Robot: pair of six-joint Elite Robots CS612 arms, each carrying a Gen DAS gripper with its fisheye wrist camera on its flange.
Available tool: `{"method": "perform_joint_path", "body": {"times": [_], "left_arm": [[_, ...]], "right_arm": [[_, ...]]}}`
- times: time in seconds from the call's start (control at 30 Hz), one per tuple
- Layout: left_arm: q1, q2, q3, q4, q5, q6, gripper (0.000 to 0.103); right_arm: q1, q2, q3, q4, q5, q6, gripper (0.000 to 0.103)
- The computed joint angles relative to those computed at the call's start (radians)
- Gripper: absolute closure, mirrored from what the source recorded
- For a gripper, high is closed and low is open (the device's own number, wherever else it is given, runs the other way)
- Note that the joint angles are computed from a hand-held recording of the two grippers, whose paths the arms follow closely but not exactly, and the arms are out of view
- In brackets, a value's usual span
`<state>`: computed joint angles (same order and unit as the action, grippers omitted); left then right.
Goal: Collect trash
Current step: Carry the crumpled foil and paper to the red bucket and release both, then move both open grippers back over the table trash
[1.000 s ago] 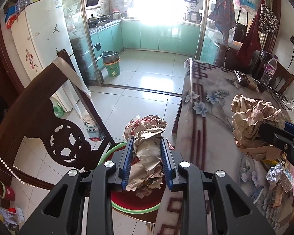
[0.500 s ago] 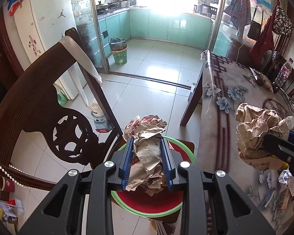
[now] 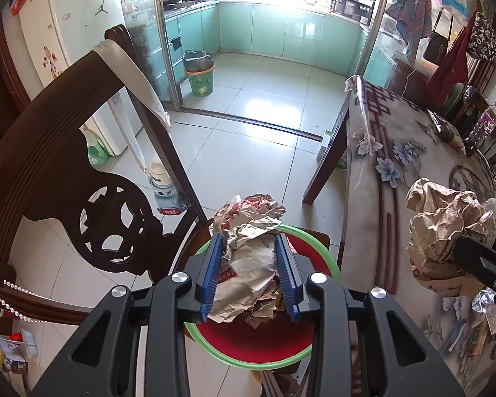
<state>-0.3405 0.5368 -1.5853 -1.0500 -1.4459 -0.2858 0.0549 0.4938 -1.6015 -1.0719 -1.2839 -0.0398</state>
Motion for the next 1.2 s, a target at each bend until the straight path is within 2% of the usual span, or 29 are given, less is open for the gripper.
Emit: {"method": "perform_joint_path", "body": {"times": [0.17, 0.23, 0.27, 0.3, 0.7, 0.93, 1.2], "left_arm": [[0.003, -0.001, 0.005, -0.007, -0.006, -0.008, 0.069], [0.004, -0.001, 0.005, -0.012, 0.001, -0.015, 0.054], [0.004, -0.001, 0.004, -0.017, 0.007, -0.024, 0.041], [0.005, 0.000, 0.002, -0.024, 0.006, -0.029, 0.040], [-0.004, -0.012, -0.016, -0.028, 0.005, -0.036, 0.040], [-0.031, -0.015, -0.047, -0.026, 0.032, -0.028, 0.040], [-0.090, -0.014, -0.087, -0.008, 0.083, -0.033, 0.040]], "right_arm": [[0.004, -0.002, 0.001, -0.004, -0.006, -0.011, 0.067], [0.004, -0.003, 0.002, -0.004, -0.004, -0.013, 0.064], [0.004, -0.002, 0.001, -0.006, -0.006, -0.010, 0.057], [0.005, -0.002, 0.001, -0.008, -0.009, -0.005, 0.054], [-0.014, -0.005, -0.040, -0.030, -0.014, -0.004, 0.052], [-0.037, 0.005, -0.101, 0.006, -0.021, -0.023, 0.052], [-0.084, 0.032, -0.193, 0.047, 0.012, -0.010, 0.052]]}}
